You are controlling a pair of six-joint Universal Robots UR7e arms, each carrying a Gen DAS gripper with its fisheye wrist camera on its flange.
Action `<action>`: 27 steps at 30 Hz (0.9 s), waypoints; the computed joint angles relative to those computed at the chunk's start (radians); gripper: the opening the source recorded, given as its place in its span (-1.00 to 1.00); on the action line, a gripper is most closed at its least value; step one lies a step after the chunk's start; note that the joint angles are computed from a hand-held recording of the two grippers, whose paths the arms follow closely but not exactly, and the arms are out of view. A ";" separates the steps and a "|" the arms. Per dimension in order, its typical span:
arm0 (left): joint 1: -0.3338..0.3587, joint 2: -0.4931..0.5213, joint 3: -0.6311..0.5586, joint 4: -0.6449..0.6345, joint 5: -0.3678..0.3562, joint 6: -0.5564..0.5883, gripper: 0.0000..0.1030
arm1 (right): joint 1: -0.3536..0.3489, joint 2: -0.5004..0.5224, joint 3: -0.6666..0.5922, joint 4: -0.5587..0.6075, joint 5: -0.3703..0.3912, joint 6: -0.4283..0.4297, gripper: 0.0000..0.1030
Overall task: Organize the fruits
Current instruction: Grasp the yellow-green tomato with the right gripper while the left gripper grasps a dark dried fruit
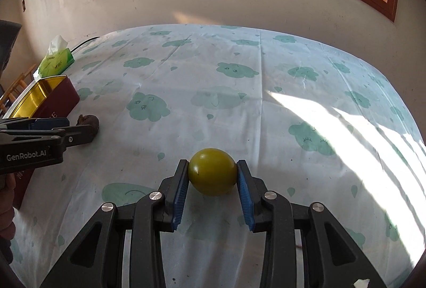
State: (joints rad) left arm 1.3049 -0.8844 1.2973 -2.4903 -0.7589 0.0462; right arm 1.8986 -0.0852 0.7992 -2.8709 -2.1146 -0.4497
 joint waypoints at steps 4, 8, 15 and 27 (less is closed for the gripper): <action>0.006 0.013 -0.019 0.020 -0.012 0.003 -0.06 | -0.001 -0.001 0.001 0.002 0.003 0.005 -0.35; 0.003 0.024 -0.016 -0.003 0.008 0.030 -0.23 | 0.000 0.000 0.000 0.003 0.002 0.007 -0.34; -0.003 -0.002 0.023 -0.002 0.002 0.014 -0.23 | 0.000 0.004 -0.008 0.010 -0.006 0.003 -0.34; -0.044 -0.126 0.191 -0.049 0.019 -0.012 -0.23 | 0.004 0.015 -0.023 0.013 -0.023 -0.011 -0.35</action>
State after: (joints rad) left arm 1.2609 -1.0106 1.4884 -2.5394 -0.7394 0.0337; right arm 1.9029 -0.0699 0.7764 -2.8582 -2.1375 -0.4607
